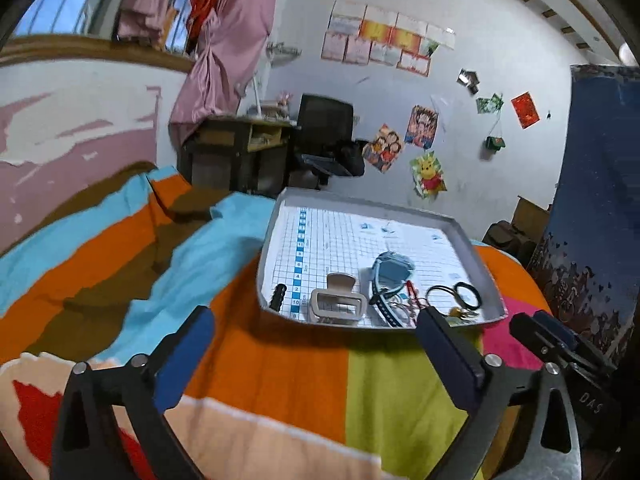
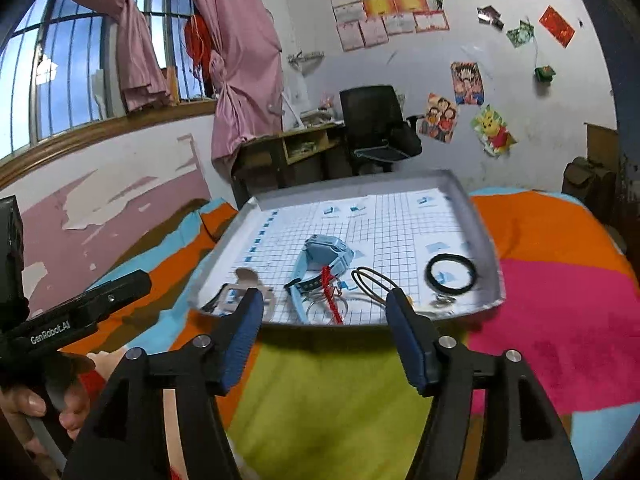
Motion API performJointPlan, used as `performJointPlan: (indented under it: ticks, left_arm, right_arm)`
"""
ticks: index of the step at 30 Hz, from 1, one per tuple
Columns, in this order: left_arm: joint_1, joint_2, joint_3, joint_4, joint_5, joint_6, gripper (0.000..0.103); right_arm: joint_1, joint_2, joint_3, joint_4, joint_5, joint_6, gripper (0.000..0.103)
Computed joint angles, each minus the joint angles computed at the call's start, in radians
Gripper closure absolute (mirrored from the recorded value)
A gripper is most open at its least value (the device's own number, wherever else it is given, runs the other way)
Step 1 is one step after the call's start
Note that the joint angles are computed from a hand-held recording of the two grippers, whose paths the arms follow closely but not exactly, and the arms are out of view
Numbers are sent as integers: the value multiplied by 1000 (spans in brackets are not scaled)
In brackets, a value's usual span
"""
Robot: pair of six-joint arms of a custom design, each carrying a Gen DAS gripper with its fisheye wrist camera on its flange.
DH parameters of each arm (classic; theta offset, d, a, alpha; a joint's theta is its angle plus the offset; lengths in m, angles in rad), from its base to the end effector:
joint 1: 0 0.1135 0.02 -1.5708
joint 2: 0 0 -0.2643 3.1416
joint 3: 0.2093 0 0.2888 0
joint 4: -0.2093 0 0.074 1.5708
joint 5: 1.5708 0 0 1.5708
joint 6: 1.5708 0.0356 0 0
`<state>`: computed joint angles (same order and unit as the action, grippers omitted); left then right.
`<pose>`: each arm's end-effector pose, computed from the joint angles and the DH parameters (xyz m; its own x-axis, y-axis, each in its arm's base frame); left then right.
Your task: Organize jewelry
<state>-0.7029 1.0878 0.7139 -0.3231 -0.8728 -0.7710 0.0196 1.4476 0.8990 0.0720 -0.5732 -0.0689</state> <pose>0.2133 -0.1450 0.2381 -0.3284 -0.3087 -0.8927 -0.3648 0.9132 -0.1816 0.3517 0.0262 0.2320 -0.4233 -0.0661 -0.9036 -0.5286 0.8280 0.1870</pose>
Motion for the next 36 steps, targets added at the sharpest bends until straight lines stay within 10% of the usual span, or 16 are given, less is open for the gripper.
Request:
performJointPlan:
  ticks: [8,15,36]
  left_arm:
    - [-299,-32,37,-374,-267,-349,0]
    - [-403,14,83,-605,-318,-604,0]
    - [-414,16,76,-639,-315,-648,0]
  right_arm:
    - [-154,-313,-182,-97,-125,-55,18]
    - [-267,-444,-236,-196,-224,-118,14]
    - [-262,-463,-238,-219,-230,-130,14]
